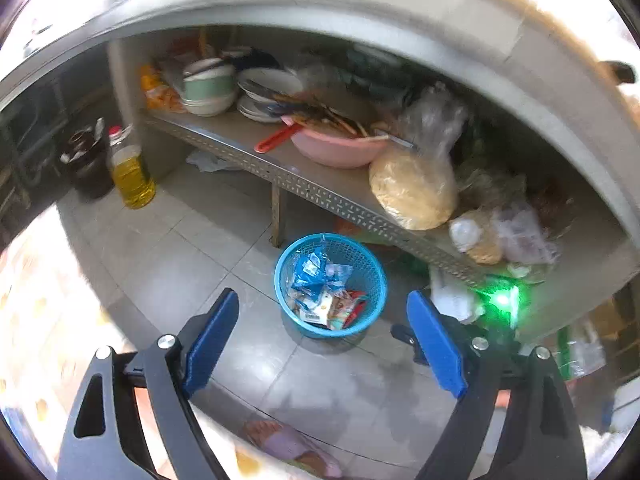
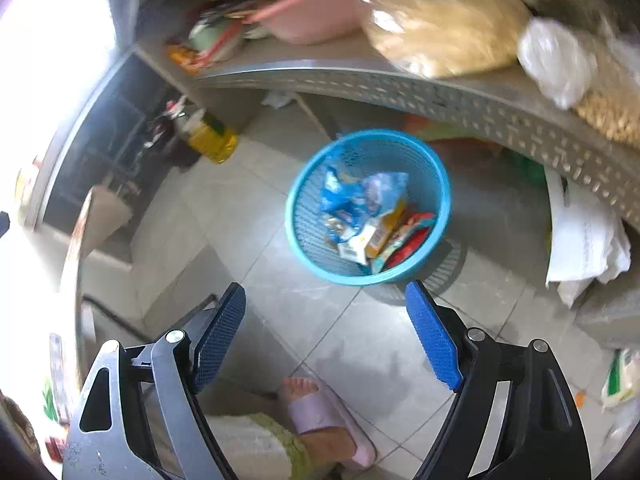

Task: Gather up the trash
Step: 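Move both open tools back toward the table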

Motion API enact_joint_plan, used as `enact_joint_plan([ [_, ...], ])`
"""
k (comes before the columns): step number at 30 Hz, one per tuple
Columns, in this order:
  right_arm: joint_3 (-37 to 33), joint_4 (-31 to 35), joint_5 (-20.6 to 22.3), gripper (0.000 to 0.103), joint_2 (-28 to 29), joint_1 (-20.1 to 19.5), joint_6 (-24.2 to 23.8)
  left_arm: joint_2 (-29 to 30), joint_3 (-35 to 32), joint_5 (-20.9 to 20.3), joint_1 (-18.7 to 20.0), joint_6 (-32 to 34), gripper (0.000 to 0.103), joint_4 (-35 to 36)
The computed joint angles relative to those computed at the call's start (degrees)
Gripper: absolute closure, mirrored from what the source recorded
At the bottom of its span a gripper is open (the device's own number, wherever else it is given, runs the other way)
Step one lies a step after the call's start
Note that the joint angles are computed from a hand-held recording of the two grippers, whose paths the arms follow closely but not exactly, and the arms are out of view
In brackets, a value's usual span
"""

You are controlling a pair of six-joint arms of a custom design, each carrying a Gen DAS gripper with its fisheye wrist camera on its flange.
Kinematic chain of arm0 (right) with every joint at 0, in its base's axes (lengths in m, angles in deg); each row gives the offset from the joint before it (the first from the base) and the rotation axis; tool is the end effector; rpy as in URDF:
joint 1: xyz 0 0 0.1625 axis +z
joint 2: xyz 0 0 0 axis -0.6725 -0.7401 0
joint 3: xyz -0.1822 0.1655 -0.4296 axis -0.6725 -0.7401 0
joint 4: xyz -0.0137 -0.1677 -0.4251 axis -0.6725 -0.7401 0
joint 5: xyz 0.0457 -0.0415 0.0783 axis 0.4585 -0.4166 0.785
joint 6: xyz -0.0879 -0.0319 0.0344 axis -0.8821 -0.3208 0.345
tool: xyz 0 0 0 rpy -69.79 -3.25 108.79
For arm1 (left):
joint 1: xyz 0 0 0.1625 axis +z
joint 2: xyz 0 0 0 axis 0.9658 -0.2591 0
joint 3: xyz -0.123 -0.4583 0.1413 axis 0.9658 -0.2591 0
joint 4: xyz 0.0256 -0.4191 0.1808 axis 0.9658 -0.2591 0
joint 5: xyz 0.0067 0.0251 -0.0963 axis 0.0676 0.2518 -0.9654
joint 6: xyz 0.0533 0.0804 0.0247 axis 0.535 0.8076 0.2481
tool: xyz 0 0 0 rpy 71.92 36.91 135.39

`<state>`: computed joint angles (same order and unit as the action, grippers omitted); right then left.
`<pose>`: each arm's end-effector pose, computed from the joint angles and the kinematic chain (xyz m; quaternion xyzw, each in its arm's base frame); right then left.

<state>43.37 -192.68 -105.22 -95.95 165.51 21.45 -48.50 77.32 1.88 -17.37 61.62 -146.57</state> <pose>0.4813 -0.6282 0.0719 -0.1895 -0.8847 0.3565 0.2331 -0.2674 -0.7333 0.5084 0.4041 0.8921 -0.1281 0.1565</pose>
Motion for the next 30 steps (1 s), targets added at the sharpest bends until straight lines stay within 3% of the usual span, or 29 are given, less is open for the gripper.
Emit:
enact_joint_plan([
  [6,-4.1,-1.6,-0.3,0.023,1.4,3.3,-7.9,-11.8,7.4,-2.0,0.9,-2.7,0.01,-3.0],
  [10,-7.0,-4.9,0.5,0.02,3.0,5.3,-14.3,-19.2,12.4,1.6,1.6,-4.8,0.009,-5.5],
  [14,-11.7,-3.3,4.3,0.02,5.4,6.1,-19.1,-26.6,18.5,7.5,1.6,-5.1,0.009,-10.3],
  [18,-19.6,1.6,8.6,0.02,9.4,6.9,-24.4,-32.1,22.8,12.3,1.6,-5.3,0.009,-14.6],
  [24,-32.7,8.4,16.8,0.02,17.1,7.7,-29.5,-37.7,27.1,15.9,1.4,-2.3,0.009,-20.8],
  [30,-50.7,21.8,25.1,0.02,27.6,8.9,-35.2,-42.0,32.0,20.6,1.1,1.7,0.009,-27.2],
])
